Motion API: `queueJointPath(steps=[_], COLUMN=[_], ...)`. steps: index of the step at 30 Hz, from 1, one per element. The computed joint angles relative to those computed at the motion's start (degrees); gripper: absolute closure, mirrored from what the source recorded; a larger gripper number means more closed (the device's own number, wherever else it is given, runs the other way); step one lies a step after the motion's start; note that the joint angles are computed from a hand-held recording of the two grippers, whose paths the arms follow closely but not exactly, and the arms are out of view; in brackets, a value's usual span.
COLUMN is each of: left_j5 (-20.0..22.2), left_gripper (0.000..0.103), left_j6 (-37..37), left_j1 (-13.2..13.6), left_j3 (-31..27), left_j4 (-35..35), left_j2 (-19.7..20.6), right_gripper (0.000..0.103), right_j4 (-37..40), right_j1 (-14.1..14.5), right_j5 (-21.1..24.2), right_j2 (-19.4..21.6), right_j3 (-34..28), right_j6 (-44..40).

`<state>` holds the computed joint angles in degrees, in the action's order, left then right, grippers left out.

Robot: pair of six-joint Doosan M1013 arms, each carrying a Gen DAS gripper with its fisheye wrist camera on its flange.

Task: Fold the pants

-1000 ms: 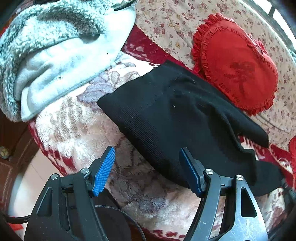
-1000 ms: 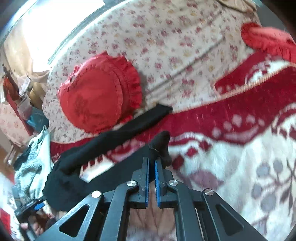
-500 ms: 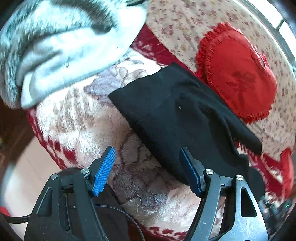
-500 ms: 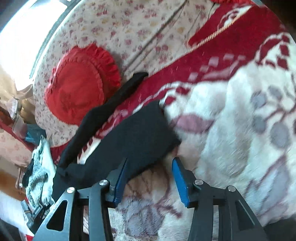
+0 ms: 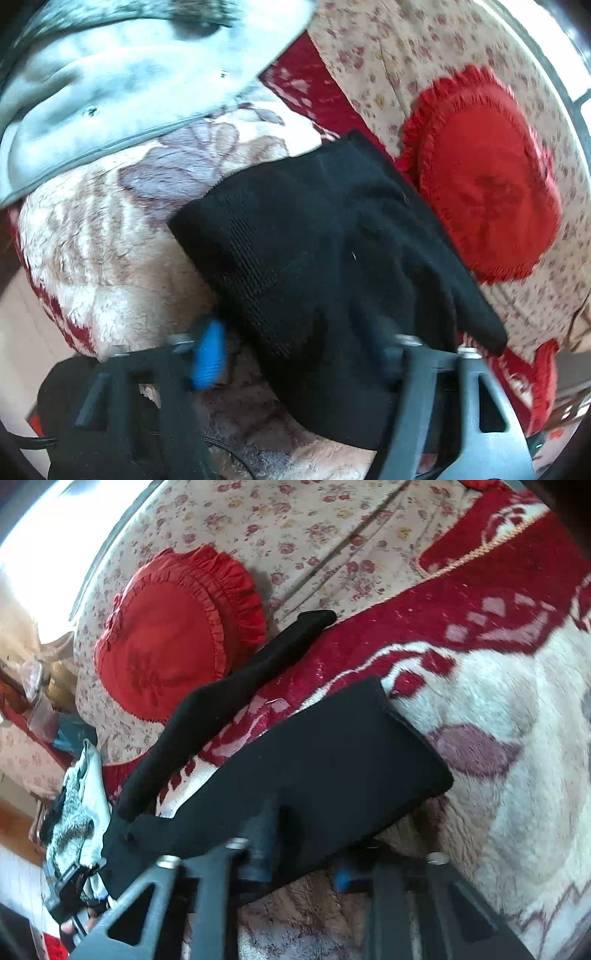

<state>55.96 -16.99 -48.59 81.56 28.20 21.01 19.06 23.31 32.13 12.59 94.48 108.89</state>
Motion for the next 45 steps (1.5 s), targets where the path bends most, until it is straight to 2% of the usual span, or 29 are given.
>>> queueJointPath(steps=[1,4,10,12,14,15,16,18,21,24,26,28,31,35,37,43,45], left_j5=[0.2,-0.2,1.9,1.7,2.2,2.2,2.6,4.0,4.7,8.8,12.4,13.8,13.9,14.6,13.6,14.6,14.8], left_gripper=[0.087,0.093,0.093,0.093,0.093,0.092,0.086,0.077,0.072,0.072,0.072,0.072,0.072,0.069,0.061,0.061,0.06], left_j6=[1.3,1.2,1.1,2.7,3.0,3.4,3.7,4.2,4.5,5.1,5.7,6.2,7.3,9.4,9.8,13.1,13.6], left_j1=[0.1,-0.4,-2.6,-2.7,-2.8,-2.8,-2.9,-3.0,-3.1,-4.0,-4.7,-5.2,-5.2,-4.7,-4.3,-2.3,-1.6], left_j3=[-0.4,0.3,1.4,1.6,1.6,1.8,1.7,1.5,1.9,1.0,-0.1,-0.8,-1.9,-3.8,-4.3,-6.5,-6.6], left_j4=[-0.5,0.7,4.4,3.2,2.1,1.7,1.9,1.8,1.8,3.7,5.3,6.9,7.7,7.8,7.6,5.6,5.0], left_j2=[0.2,-0.6,-2.3,-2.0,-1.4,-1.1,-1.0,-1.0,-1.9,-2.3,-2.0,-2.0,-1.5,-0.2,0.2,3.0,3.5], right_gripper=[0.094,0.097,0.097,0.097,0.097,0.097,0.097,0.092,0.075,0.075,0.075,0.074,0.074,0.074,0.074,0.074,0.071], right_j4=[-0.1,0.1,-1.7,-5.6,-6.8,-7.8,-9.7,-12.6,-21.2,-24.9,-22.8,-19.5,-11.4,-4.7,0.1,3.4,1.8], right_j1=[0.1,0.4,1.1,1.5,1.2,1.2,1.4,1.9,3.1,3.4,3.4,3.9,4.6,6.1,6.8,9.1,9.6], right_j5=[-0.3,-1.0,-0.5,1.1,4.8,8.5,11.2,11.4,12.7,12.3,10.5,9.1,7.5,7.8,9.1,14.6,17.4], right_j2=[-0.3,-1.7,-5.6,-5.8,-4.8,-3.7,-2.8,-2.9,-3.7,-4.8,-5.3,-4.9,-2.9,0.3,2.5,7.9,9.6], right_j3=[0.1,0.3,1.5,1.8,1.6,0.9,0.3,0.8,0.1,-0.6,-1.0,-1.9,-3.6,-6.3,-8.0,-12.4,-13.8], right_j6=[-0.5,-3.1,-5.0,-2.4,-1.0,0.1,1.5,3.4,9.2,10.8,8.2,3.5,-5.0,-11.8,-16.6,-23.3,-22.4])
